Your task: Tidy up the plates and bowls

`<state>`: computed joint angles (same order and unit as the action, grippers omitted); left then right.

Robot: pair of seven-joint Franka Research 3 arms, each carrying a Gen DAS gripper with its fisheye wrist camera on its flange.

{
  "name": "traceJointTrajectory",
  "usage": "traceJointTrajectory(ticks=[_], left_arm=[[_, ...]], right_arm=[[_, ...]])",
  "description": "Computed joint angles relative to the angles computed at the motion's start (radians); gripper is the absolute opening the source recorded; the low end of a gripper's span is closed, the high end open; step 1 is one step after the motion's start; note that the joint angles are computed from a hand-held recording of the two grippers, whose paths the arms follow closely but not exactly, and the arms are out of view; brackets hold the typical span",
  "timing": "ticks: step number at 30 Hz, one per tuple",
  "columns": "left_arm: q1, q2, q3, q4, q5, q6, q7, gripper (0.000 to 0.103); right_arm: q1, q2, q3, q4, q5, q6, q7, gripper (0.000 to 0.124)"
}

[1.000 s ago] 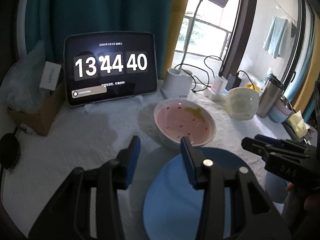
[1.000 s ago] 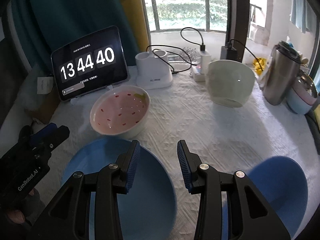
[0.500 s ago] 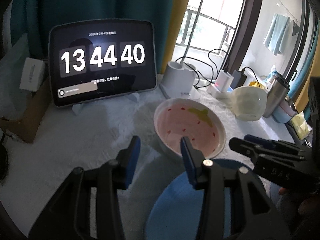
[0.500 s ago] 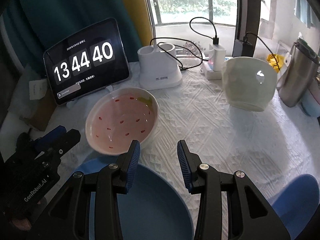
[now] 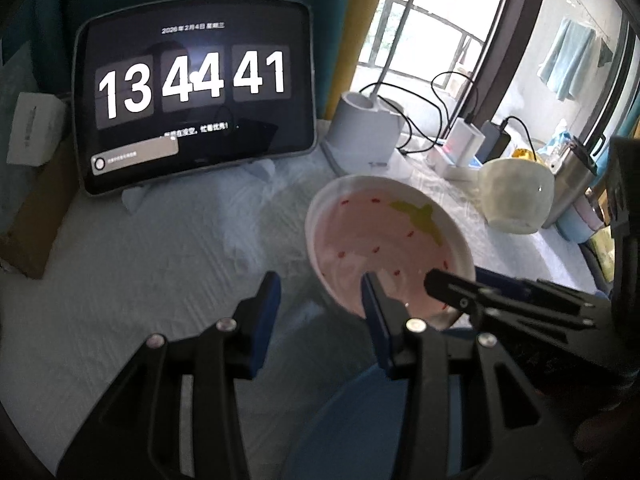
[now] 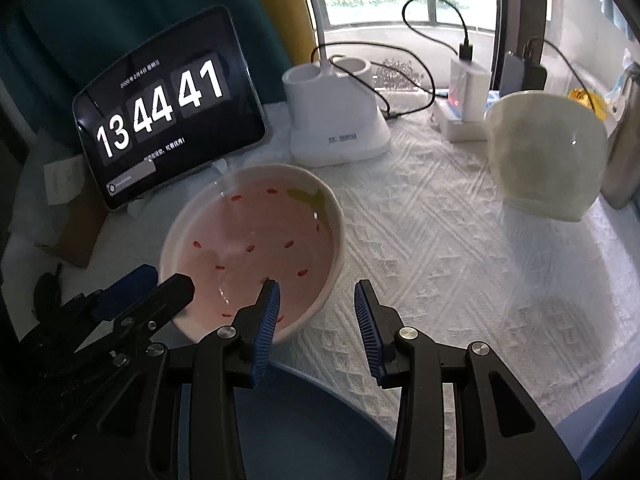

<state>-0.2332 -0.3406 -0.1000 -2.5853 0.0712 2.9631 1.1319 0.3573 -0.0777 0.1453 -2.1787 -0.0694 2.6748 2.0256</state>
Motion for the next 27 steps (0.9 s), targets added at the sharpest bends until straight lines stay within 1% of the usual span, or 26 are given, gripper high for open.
traceJointTrajectory(ticks=[5,9,12,13,14,15,21,23,27], left_arm=[[0.0,0.03,-0.001,0.027,-0.001,-0.016,0.007,0.043],[0.006,0.044,-0.009,0.038,0.001,-0.019,0.008,0.042],[0.015,0.047,-0.02,0.035,0.017,-0.003,0.006,0.04],[0.001,0.048,-0.008,0.035,0.005,0.0,0.021,0.036],[-0.024,0.049,0.014,0.033,-0.019,0.004,0.05,0.034],[-0.027,0.049,0.014,0.033,-0.022,0.006,0.061,0.033],[0.003,0.045,-0.012,0.033,-0.006,0.002,0.037,0.032],[0.023,0.038,-0.03,0.026,0.018,0.011,0.012,0.031],[0.04,0.024,-0.044,0.019,0.054,0.015,-0.021,0.031]], right_arm=[[-0.001,0.025,-0.003,0.023,-0.024,-0.007,0.016,0.041],[-0.001,0.027,-0.01,0.015,-0.021,0.014,0.023,0.04],[0.002,0.028,-0.01,0.008,-0.015,0.036,0.004,0.031],[0.003,0.027,-0.008,0.007,-0.028,0.041,0.006,0.027],[0.002,0.027,-0.005,0.007,-0.053,0.042,0.023,0.027],[0.002,0.027,-0.005,0.006,-0.058,0.044,0.025,0.027],[0.003,0.022,-0.006,-0.001,-0.059,0.057,0.019,0.027],[0.002,0.019,-0.004,-0.004,-0.068,0.063,0.02,0.027],[0.001,0.008,-0.003,-0.014,-0.055,0.074,0.007,0.027]])
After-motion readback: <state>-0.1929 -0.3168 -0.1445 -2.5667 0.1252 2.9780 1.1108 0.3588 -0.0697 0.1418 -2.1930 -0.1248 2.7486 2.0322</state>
